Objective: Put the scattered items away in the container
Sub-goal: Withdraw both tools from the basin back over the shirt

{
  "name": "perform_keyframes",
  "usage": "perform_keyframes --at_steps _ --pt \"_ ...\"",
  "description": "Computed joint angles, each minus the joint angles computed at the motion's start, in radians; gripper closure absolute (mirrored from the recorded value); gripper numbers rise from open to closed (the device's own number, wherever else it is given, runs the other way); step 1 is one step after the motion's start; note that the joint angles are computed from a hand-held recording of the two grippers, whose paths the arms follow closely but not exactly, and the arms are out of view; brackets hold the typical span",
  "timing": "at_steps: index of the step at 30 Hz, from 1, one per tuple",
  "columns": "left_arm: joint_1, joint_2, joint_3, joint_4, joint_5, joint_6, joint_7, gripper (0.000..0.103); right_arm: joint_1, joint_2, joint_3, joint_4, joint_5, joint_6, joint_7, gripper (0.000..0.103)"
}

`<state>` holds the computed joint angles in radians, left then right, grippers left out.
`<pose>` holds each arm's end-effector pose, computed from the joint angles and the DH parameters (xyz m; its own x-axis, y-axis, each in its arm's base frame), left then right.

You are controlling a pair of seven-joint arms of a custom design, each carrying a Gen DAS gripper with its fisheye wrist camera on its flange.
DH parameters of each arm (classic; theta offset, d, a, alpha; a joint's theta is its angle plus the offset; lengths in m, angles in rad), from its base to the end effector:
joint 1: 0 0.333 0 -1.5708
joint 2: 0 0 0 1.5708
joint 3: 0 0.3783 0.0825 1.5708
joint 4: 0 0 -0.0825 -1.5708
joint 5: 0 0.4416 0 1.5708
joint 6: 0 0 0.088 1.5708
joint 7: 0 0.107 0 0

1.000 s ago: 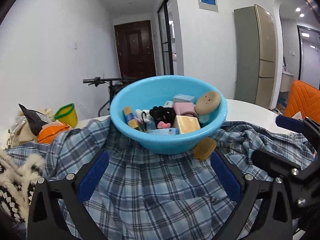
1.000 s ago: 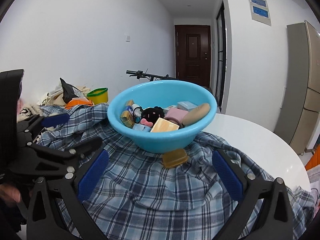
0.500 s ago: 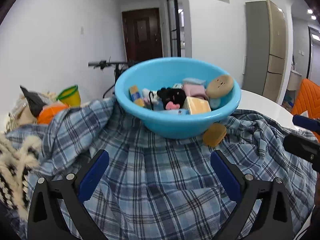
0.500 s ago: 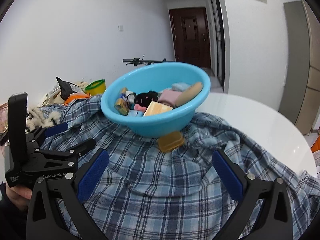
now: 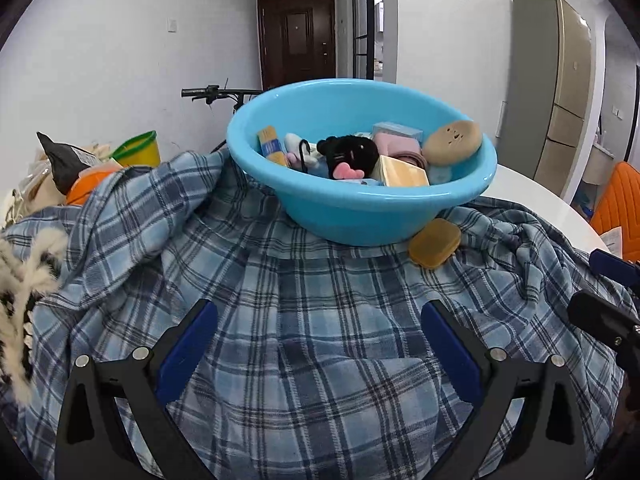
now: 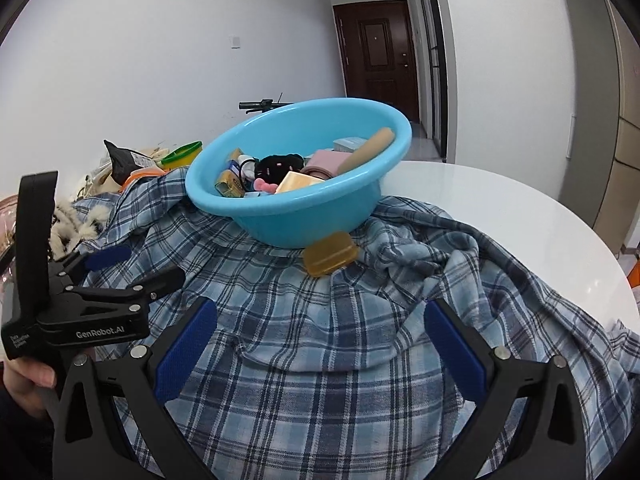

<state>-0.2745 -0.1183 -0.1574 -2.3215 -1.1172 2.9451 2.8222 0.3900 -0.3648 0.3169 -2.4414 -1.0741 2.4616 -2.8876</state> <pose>0.5304 -0.1819 0.4751 -0.6104 -0.7920 -0.0096 -0.5127 0.4043 -0.7574 0.3685 0.3276 0.4981 -0.2755 -0.9515 -0.1370 -0.5338 0.2700 -0.8014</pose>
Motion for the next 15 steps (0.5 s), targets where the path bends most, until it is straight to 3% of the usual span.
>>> perform_keyframes --at_steps 4,8,13,15 --pt "0.015 0.002 0.000 0.001 0.095 -0.052 -0.046 0.000 0.021 -0.004 -0.023 0.001 0.068 -0.006 -0.112 0.000" --pt "0.003 0.009 0.003 0.005 0.022 0.014 0.009 0.000 0.035 -0.007 -0.050 0.006 0.179 0.008 -0.288 0.000" --pt "0.036 0.012 0.007 0.014 0.107 -0.096 -0.120 0.000 0.003 -0.010 -0.014 0.000 0.161 0.020 -0.241 0.000" --pt "0.040 0.011 0.003 0.013 0.128 -0.103 -0.129 0.000 -0.001 -0.005 -0.009 -0.009 0.159 0.039 -0.212 0.000"
